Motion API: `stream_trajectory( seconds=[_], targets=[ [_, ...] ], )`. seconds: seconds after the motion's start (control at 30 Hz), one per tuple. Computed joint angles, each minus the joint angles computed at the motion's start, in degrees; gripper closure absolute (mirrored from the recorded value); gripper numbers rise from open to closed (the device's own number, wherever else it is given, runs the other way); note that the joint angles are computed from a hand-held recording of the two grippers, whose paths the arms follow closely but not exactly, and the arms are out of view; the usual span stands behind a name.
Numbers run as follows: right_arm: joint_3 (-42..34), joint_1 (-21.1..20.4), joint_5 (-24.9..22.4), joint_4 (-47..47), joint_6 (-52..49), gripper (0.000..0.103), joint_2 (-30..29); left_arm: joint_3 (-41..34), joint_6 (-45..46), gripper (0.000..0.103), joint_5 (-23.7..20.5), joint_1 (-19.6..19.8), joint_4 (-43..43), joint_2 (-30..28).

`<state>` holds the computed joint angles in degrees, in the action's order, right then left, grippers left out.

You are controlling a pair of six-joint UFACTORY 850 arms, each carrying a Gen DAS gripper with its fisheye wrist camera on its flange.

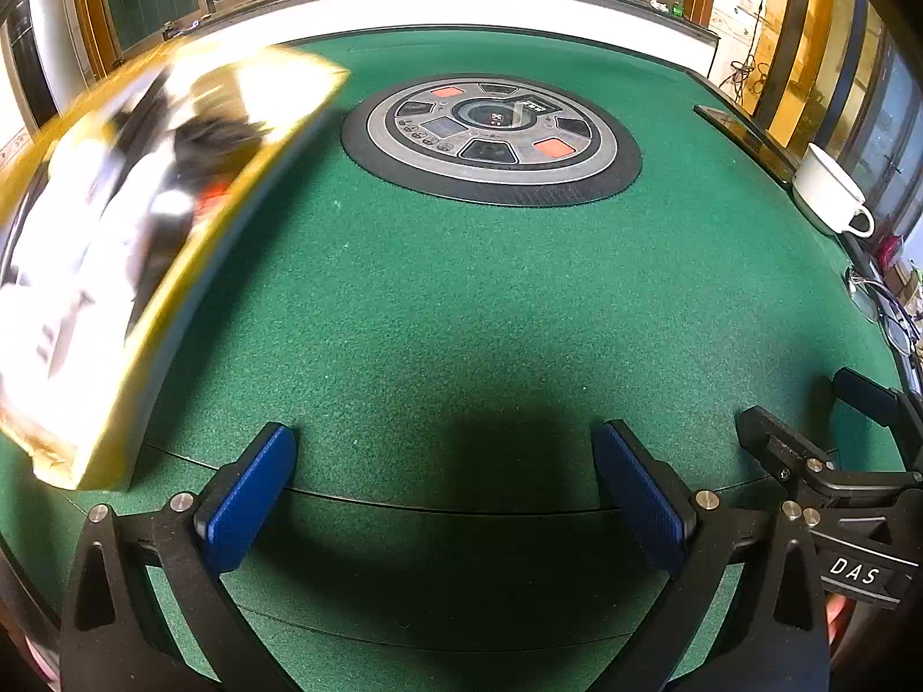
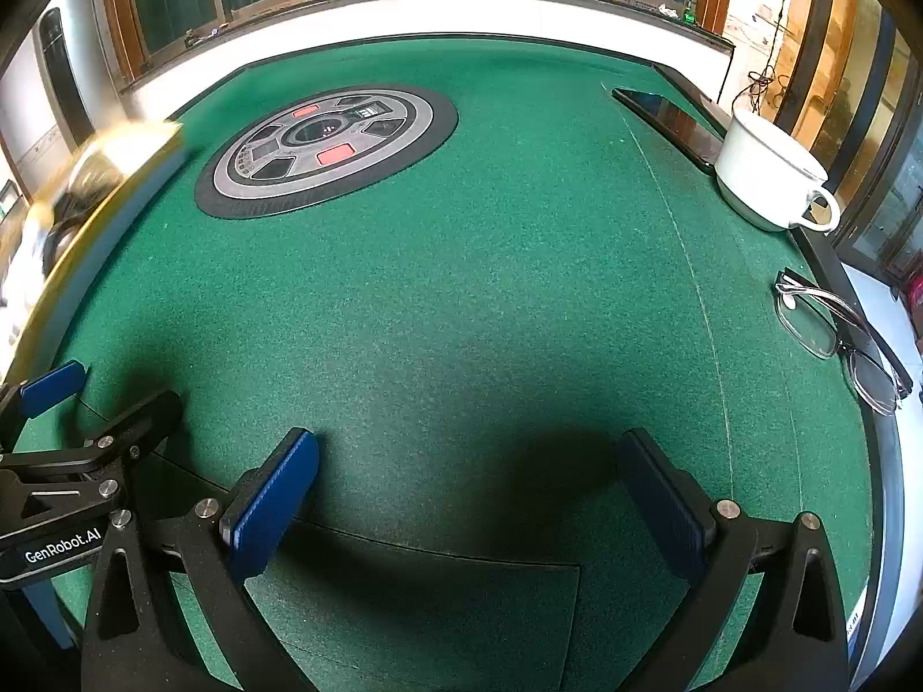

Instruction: Organize rigid objects

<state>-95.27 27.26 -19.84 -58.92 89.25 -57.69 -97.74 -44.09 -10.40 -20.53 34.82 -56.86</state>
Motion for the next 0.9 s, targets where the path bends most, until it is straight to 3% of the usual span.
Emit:
stream_trajectory(
  seconds=[0.9],
  targets=[
    [-0.6,0.2,-0.5,1.5,-1.5,0.001,0.0,-0.3,0.4,0.000,0.2,0.2,-0.3,-0.4]
  ],
)
